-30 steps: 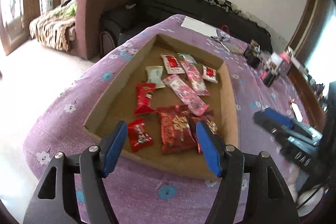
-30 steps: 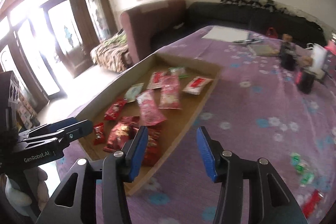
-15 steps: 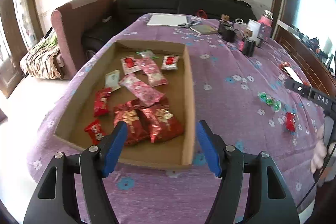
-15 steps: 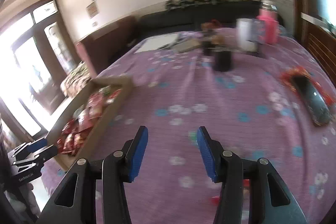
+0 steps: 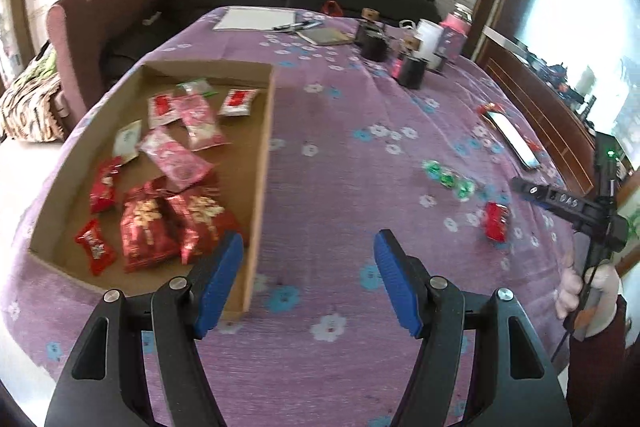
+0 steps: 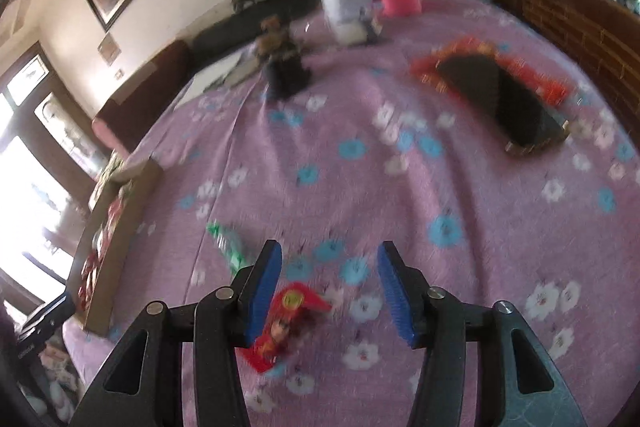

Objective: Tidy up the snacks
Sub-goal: 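Move both tools back to the table and grasp a red candy bar with the right tool, then grasp the green-wrapped candy with the left tool while the right tool holds the red candy bar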

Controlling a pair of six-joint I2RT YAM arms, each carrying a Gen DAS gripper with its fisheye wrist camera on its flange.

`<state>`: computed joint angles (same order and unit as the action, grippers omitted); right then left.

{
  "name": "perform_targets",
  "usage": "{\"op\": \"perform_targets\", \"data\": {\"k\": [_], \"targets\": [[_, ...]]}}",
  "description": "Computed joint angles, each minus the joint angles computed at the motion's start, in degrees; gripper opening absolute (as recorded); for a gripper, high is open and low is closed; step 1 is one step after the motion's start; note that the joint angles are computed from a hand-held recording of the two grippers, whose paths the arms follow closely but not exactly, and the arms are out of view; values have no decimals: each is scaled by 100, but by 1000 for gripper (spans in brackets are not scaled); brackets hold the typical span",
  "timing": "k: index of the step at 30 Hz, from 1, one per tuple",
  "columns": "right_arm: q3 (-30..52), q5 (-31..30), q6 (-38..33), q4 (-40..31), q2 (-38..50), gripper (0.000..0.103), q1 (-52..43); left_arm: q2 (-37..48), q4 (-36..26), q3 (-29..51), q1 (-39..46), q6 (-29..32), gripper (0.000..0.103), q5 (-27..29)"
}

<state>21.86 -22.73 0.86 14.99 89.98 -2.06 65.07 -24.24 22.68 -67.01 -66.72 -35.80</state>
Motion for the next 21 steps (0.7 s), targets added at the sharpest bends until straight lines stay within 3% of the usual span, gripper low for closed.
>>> {"op": "perform_targets", "data": {"k": [6,9,11,13,15,16,21], "targets": [[-381,188,76,-159,-131,53,423,229,227,198,-31,396,67,29],[-563,261,232,0,-217,53,651,411,604,227,140,686,67,258],[-588,617,367,239,-148,53,1057,556,877,243,274,855,67,457],[-522,1024,435,374,-13,49,1433,727,1104,304,368,1008,67,661],[-412,1322,360,341,60,25,1670,815,1295,340,388,1176,67,781],[-347,1513,307,304,115,21,1817,867,1381,383,402,1310,67,832],[-198,1998,105,534,348,21,1749,1448,1765,821,627,2116,67,1166]]}}
